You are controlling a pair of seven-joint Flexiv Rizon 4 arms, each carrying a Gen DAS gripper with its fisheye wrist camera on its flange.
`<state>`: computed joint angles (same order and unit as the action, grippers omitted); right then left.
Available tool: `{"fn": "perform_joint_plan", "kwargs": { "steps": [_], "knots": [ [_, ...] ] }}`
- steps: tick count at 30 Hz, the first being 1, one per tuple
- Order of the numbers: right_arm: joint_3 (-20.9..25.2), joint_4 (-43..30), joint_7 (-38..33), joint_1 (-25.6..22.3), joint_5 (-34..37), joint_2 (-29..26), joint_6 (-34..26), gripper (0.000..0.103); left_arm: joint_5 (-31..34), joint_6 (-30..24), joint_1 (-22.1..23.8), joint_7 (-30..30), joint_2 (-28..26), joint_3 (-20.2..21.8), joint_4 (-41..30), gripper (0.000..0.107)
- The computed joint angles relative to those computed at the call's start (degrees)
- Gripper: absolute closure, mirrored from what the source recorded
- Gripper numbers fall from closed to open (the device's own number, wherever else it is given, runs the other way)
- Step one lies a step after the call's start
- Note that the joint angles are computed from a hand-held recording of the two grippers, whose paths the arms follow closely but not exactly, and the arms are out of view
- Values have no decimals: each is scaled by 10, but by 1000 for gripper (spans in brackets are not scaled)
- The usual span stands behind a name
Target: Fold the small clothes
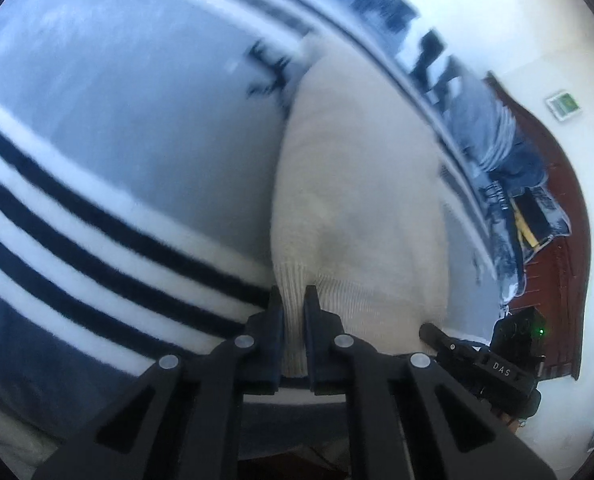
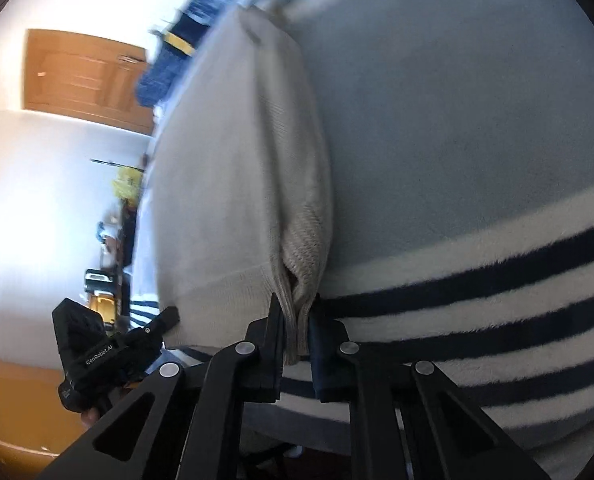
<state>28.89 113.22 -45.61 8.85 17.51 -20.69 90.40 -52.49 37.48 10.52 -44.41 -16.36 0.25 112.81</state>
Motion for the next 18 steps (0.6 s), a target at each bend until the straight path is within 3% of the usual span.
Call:
{"fn": "perform_joint_plan", "kwargs": {
  "steps": [2,6,9,12,13,15,18],
  "knots": [
    [-33,15,19,31,-19,16,-1,92,13,0,0,-8,-4,3,-4,98],
    [-25,18,32,26,2,7,-22,90,37,41,-7,-2,-6,4,13,93],
    [-44,25,48,43,-5,25,-27,72,19,53,-2,27,9,3,33,89],
    [-124,66,105,114,-64,54,1,48,7,47,2,39,17,5,37,84],
    [-145,75,126,131,-84,59,10,44,0,46,2,39,19,5,37,77],
    [-173,85,159,149,-118,64,13,44,-16,41,2,41,20,4,36,70],
    [-176,73,177,143,-148,54,6,44,-9,46,-3,33,9,2,19,65]
  ]
}}
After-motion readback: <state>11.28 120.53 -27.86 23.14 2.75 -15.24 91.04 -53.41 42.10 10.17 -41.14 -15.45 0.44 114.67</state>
